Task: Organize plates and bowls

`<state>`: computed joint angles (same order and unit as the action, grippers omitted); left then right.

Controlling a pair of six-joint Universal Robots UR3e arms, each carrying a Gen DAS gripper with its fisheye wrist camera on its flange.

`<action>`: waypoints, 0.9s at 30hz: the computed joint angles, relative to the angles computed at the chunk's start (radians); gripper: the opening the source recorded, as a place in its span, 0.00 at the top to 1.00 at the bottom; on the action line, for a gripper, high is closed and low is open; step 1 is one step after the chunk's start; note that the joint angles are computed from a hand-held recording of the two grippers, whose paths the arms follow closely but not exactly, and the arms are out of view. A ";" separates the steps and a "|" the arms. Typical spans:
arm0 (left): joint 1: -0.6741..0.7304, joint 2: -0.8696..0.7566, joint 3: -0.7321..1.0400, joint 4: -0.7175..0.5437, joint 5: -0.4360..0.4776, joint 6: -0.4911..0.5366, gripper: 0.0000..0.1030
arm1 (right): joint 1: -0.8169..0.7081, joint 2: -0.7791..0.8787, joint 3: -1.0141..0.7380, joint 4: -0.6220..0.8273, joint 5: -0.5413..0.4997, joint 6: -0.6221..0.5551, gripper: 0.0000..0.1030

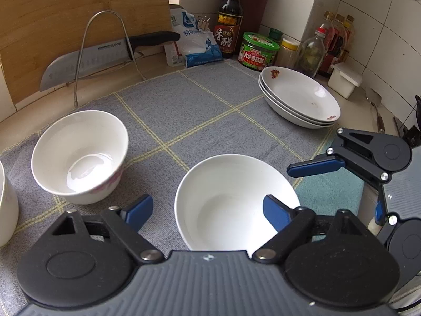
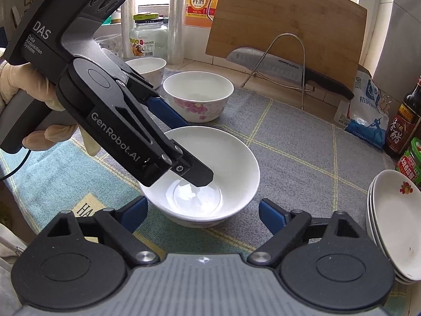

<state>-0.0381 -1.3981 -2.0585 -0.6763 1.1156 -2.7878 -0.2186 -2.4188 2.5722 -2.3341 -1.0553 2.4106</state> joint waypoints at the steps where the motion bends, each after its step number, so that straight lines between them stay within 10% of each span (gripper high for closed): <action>1: 0.004 0.004 -0.001 0.006 0.003 -0.003 0.09 | -0.019 -0.032 0.006 0.025 0.023 -0.016 0.00; 14: 0.022 0.104 -0.076 0.068 0.074 -0.042 0.09 | -0.076 -0.090 -0.017 0.119 0.089 -0.046 0.00; 27: -0.019 0.106 -0.163 0.281 0.342 -0.145 0.08 | -0.019 0.070 -0.057 -0.036 0.081 -0.008 0.00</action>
<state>-0.0573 -1.2920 -2.2219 -0.3957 1.4573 -2.9332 -0.2375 -2.3491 2.5153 -2.3698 -0.9744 2.4022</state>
